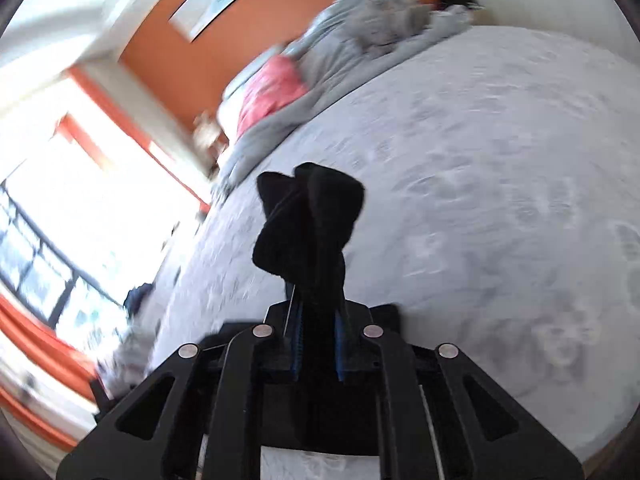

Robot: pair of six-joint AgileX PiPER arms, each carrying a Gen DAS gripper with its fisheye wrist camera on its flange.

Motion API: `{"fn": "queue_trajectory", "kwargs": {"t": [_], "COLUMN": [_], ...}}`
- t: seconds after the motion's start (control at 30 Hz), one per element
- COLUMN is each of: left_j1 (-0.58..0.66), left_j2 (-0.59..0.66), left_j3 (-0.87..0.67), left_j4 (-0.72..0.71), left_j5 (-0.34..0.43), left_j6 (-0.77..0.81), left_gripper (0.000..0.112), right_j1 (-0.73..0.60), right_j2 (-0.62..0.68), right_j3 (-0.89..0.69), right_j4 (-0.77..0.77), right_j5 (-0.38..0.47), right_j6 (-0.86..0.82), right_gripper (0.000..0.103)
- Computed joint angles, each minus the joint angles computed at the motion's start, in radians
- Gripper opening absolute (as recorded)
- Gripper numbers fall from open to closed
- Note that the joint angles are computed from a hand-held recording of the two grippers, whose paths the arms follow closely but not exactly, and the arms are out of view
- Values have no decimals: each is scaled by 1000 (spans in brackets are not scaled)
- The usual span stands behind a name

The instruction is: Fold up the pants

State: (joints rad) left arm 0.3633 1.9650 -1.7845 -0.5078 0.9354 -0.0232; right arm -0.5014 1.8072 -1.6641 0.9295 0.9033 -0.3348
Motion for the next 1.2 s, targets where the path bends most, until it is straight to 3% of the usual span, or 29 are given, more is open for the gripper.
{"fn": "queue_trajectory", "kwargs": {"t": [0.1, 0.17, 0.27, 0.37, 0.5, 0.63, 0.7, 0.77, 0.87, 0.93, 1.0, 1.1, 1.2], "left_j1": [2, -9, -26, -50, -42, -42, -47, -49, -41, -34, -29, -24, -23], "left_j2": [-8, -19, -25, -38, -48, -48, -48, -47, -46, -44, -38, -30, -31], "left_j3": [11, 21, 31, 41, 53, 46, 43, 38, 38, 38, 34, 29, 31], "left_j4": [-16, -4, -7, 36, -9, -29, -24, -25, -47, -58, -61, -61, -66], "left_j5": [-7, -22, -33, -56, -75, -81, -84, -82, -73, -64, -53, -42, -39], "left_j6": [-19, -40, -58, -114, -115, -105, -111, -111, -81, -58, -26, 16, 35], "left_gripper": [12, 12, 12, 12, 12, 12, 12, 13, 13, 13, 13, 13, 13], "right_j1": [-282, -391, -419, -435, -294, 35, 218, 397, 596, 591, 489, 384, 279], "right_j2": [26, 132, 232, 221, 81, -80, -74, 16, 56, 9, -12, 43, 155], "right_j3": [38, 3, 85, 161, 60, -23, -54, -93, -20, 67, 76, -24, -103], "right_j4": [10, -13, -41, 65, -41, -184, -223, -258, -483, -489, -406, -550, -571], "right_j5": [52, 134, 117, 75, 30, 12, 40, 121, 25, -47, -25, -2, 132], "right_j6": [2, 28, 8, -77, -54, -117, -137, -151, -94, -75, -58, 173, 279], "right_gripper": [11, 11, 11, 11, 11, 13, 22, 72, 66, 67, 68, 78, 80]}}
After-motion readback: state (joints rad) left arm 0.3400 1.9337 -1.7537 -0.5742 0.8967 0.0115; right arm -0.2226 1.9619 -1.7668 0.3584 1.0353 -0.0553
